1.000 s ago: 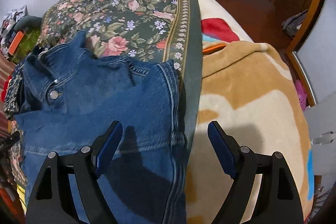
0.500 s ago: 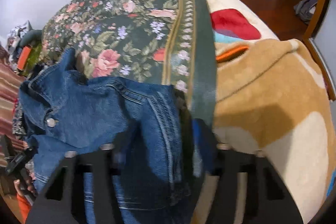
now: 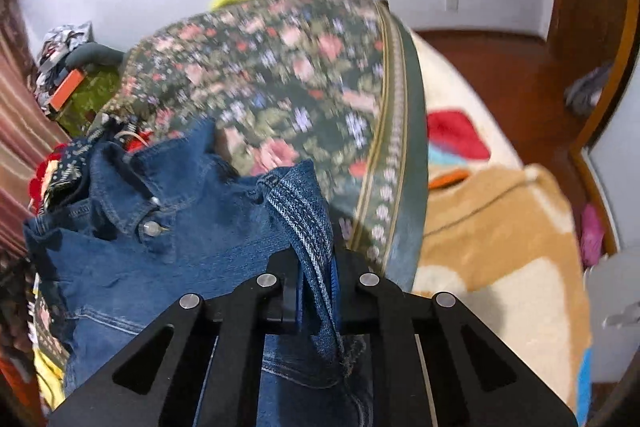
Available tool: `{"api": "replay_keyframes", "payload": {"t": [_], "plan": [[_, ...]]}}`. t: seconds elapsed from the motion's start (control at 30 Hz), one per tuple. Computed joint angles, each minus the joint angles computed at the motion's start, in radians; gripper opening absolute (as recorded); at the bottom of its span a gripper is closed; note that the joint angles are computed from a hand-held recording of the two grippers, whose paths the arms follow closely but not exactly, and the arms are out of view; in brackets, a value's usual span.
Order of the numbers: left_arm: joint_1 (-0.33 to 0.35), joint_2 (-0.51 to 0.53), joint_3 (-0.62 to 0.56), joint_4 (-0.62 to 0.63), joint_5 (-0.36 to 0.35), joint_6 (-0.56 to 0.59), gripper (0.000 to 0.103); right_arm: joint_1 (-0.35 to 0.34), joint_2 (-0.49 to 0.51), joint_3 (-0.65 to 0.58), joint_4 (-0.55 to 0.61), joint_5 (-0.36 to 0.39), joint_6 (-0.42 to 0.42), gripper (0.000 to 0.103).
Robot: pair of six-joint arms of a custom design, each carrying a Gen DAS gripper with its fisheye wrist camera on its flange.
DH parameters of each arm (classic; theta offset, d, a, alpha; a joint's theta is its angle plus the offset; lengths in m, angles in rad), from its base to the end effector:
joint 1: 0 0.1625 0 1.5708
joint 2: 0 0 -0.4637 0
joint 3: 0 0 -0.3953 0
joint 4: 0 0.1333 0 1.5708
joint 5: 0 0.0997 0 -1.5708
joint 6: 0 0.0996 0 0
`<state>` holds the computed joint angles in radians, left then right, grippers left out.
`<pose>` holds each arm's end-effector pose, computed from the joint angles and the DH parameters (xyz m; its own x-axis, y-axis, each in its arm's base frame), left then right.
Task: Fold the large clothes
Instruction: 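Grasp the jacket edge with the left gripper while the right gripper grasps the jacket side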
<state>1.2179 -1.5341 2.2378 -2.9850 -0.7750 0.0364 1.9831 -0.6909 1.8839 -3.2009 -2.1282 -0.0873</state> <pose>0.0400 -0.4830 0.3823 -0.8076 -0.1694 -0.5649 0.2916 0.7180 -0.6321 0.3260 -0.5442 0.0562 -0.8323 -0.2068 0.5143 -0.4373 0.8151 -0.3799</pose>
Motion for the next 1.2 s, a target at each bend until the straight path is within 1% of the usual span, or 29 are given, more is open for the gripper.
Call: {"api": "replay_keyframes", "payload": {"t": [0.07, 0.1, 0.17, 0.23, 0.33, 0.5, 0.53, 0.6, 0.63, 0.83, 0.9, 1.0, 1.1, 1.13, 1.17, 1.2], "plan": [[-0.06, -0.009, 0.021, -0.049, 0.037, 0.034, 0.005, 0.011, -0.006, -0.006, -0.014, 0.004, -0.019, 0.008], [-0.079, -0.011, 0.028, -0.073, 0.053, 0.053, 0.005, 0.016, -0.009, -0.011, -0.019, 0.011, -0.016, 0.008], [-0.105, -0.014, 0.022, -0.126, 0.061, 0.11, 0.005, 0.022, -0.012, -0.026, -0.019, 0.026, -0.014, 0.008], [-0.121, -0.015, 0.0, -0.125, 0.062, 0.127, 0.005, 0.032, -0.011, -0.038, -0.03, 0.028, -0.019, 0.008], [-0.12, 0.016, -0.053, -0.121, 0.039, 0.149, 0.005, 0.042, 0.002, -0.064, -0.045, 0.024, -0.036, 0.008], [-0.072, 0.111, -0.146, -0.12, 0.02, 0.165, 0.005, 0.041, 0.044, -0.127, -0.074, -0.013, -0.073, 0.008], [-0.051, 0.134, -0.175, -0.114, 0.011, 0.163, 0.005, 0.036, 0.054, -0.14, -0.075, -0.022, -0.076, 0.008], [-0.027, 0.169, -0.21, -0.112, 0.018, 0.168, 0.005, 0.026, 0.07, -0.162, -0.068, -0.044, -0.075, 0.008], [-0.003, 0.197, -0.241, -0.104, 0.019, 0.166, 0.005, 0.014, 0.087, -0.184, -0.057, -0.061, -0.074, 0.008], [0.116, 0.289, -0.357, -0.005, -0.012, 0.089, 0.006, -0.059, 0.127, -0.229, 0.019, -0.078, -0.011, 0.008], [0.134, 0.305, -0.37, -0.008, -0.009, 0.085, 0.007, -0.082, 0.145, -0.237, 0.041, -0.085, 0.004, 0.008], [0.164, 0.326, -0.39, -0.003, -0.02, 0.079, 0.013, -0.107, 0.161, -0.237, 0.069, -0.093, 0.019, 0.01], [0.172, 0.336, -0.392, -0.015, -0.013, 0.09, 0.019, -0.12, 0.163, -0.226, 0.085, -0.095, 0.039, 0.014], [0.17, 0.336, -0.387, -0.024, -0.007, 0.097, 0.022, -0.121, 0.16, -0.22, 0.079, -0.096, 0.041, 0.019], [0.164, 0.338, -0.381, -0.037, 0.016, 0.109, 0.028, -0.121, 0.156, -0.214, 0.075, -0.098, 0.045, 0.019], [0.161, 0.338, -0.381, -0.037, 0.03, 0.113, 0.031, -0.119, 0.149, -0.209, 0.084, -0.102, 0.054, 0.019]]}}
